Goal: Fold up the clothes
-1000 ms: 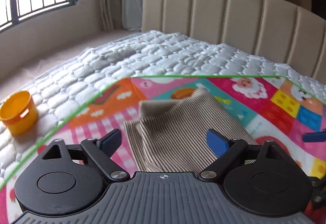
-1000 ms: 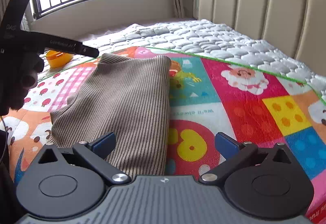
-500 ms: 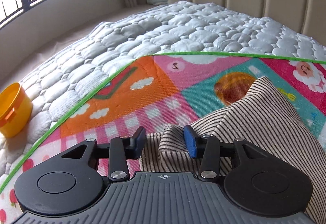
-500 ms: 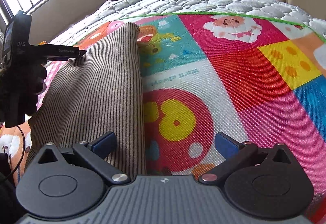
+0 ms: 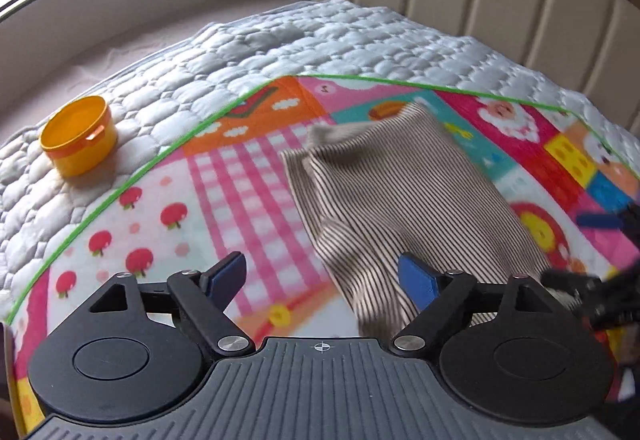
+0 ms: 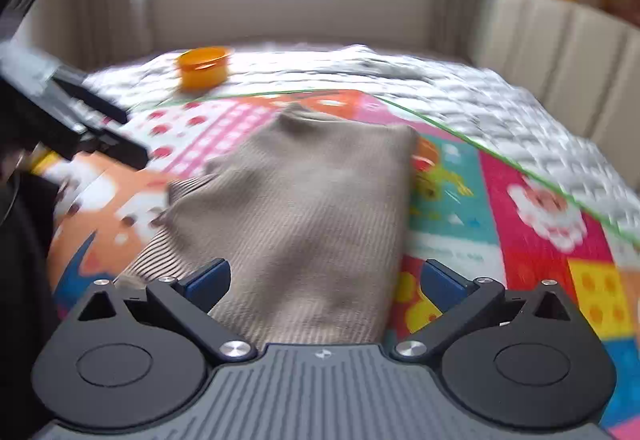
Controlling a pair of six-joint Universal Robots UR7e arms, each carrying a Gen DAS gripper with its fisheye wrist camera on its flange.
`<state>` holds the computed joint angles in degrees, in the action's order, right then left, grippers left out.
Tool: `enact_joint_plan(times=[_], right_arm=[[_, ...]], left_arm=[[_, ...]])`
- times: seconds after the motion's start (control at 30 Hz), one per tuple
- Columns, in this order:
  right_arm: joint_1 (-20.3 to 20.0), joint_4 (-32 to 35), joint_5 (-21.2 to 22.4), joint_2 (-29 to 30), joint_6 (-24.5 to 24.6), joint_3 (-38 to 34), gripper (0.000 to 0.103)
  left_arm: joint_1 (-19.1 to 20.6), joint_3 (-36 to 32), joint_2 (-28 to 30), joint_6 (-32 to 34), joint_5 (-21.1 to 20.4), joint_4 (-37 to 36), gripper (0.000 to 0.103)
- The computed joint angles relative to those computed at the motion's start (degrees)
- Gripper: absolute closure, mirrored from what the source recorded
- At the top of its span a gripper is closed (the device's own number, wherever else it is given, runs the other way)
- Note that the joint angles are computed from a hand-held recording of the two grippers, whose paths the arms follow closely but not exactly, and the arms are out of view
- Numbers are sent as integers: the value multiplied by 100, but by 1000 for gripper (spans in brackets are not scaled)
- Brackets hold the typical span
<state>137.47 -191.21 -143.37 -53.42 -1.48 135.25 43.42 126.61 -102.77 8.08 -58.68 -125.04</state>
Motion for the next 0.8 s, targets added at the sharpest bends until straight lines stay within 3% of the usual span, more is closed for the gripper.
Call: enact_joint_plan(times=[0.1, 0.2, 0.27, 0.37, 0.5, 0.53, 0.63, 0.8], right_arm=[[231, 1503, 436, -180, -265, -313, 16], [376, 2225, 473, 59, -331, -513, 17], [363, 2138, 257, 362, -469, -546, 17], [291, 1927, 19, 705, -469, -570, 16], [93, 1530, 129, 547, 624, -444, 16], [-32, 1388, 310, 379, 1100, -348, 16], [-358, 419, 870, 9, 1881, 129, 16], [-456, -53, 1147, -85, 2278, 340, 16]], left_arm=[[-275, 273, -621, 55, -2, 288, 8], [-372, 557, -829, -66, 211, 8, 7], [-382, 609, -763, -208, 390, -119, 7], [-274, 481, -631, -280, 267, 148, 7], [-267, 441, -623, -47, 58, 421, 5], [-308, 465, -632, 20, 63, 476, 5], [-433, 539, -689, 270, 3, 601, 5], [-524, 559, -825, 917, -605, 879, 3]])
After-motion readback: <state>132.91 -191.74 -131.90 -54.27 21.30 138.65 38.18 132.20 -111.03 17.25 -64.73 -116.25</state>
